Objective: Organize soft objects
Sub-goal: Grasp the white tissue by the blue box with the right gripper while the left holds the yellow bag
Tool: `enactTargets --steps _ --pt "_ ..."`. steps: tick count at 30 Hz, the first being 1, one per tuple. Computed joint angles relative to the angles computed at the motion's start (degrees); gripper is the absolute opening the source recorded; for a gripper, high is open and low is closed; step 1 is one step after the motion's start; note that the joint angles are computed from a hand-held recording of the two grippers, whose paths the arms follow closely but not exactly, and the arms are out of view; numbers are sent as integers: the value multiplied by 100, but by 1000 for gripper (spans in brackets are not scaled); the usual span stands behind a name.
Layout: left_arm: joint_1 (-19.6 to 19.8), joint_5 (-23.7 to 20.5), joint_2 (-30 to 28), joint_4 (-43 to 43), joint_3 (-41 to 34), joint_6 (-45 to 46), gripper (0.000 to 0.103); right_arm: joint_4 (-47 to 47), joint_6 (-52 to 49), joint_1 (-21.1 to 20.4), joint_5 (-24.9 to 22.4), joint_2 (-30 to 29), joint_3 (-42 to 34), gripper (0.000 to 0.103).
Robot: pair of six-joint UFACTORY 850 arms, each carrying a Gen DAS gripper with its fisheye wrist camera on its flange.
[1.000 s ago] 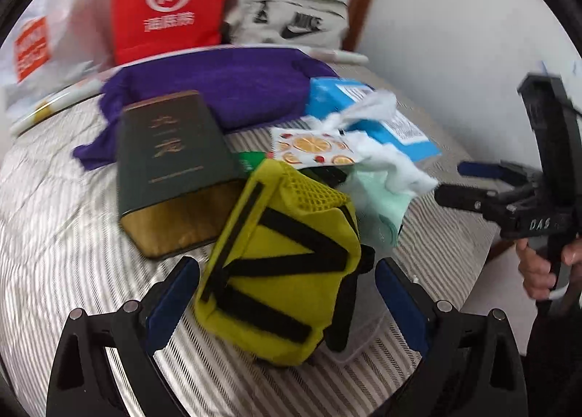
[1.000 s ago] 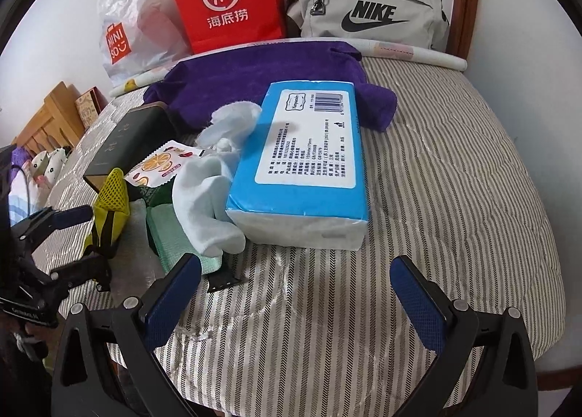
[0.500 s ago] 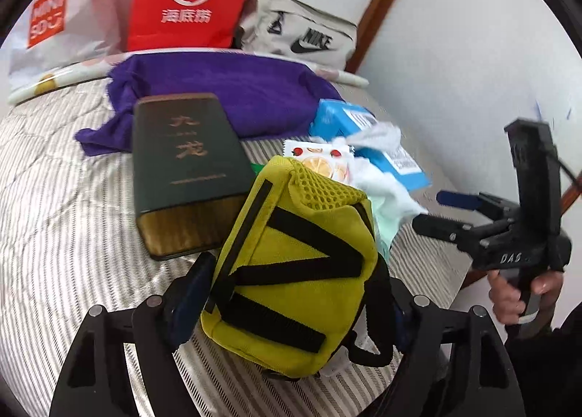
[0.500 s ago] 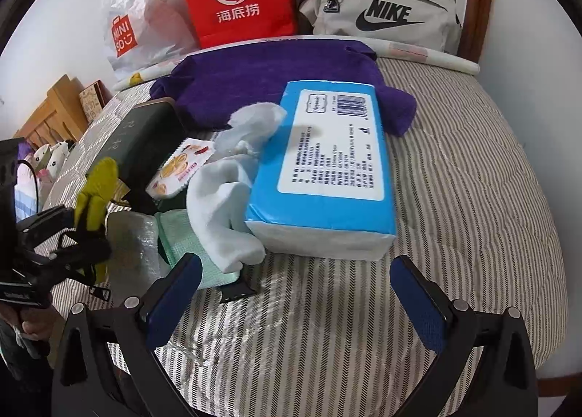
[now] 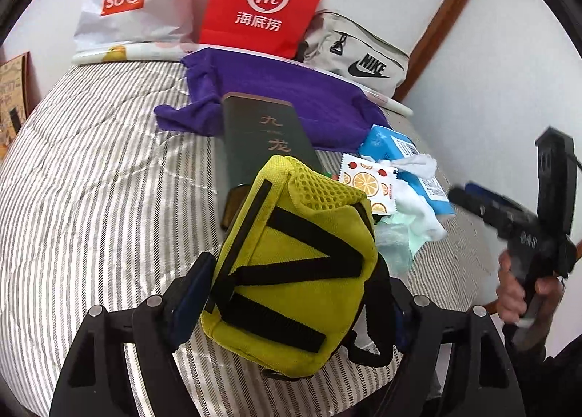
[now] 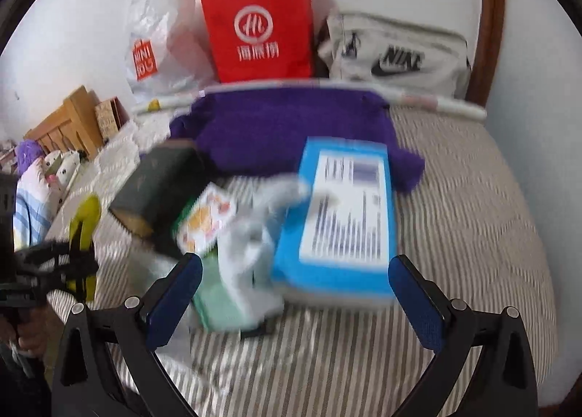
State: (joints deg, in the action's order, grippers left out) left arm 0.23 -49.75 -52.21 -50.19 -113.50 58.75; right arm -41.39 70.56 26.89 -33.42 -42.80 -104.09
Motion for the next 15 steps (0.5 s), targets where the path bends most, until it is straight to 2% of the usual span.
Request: enactTargets --steps 3,5,9,11,12,14,15 --pt "23 -22 -53 -20 -51 -152 79 -167 -30 -78 -62 -246 -389 101" --pt "24 39 -92 44 -99 -276 79 -262 -6 -119 -73 -442 -637 93" --pt "51 -36 -211 88 -253 -462 79 197 -535 -202 -180 -834 -1150 80" --pt "50 -46 -250 96 -302 -530 79 390 -746 -233 -178 -1006 -1358 64" --pt "47 -63 -278 123 -347 -574 79 428 -802 -242 -170 -1062 -1420 60" --pt "40 -65 -305 158 -378 -627 79 263 -789 -219 -234 -1176 -1534 39" --pt "37 -66 -320 177 -395 -664 79 17 -686 -185 -324 -1213 -1571 32"
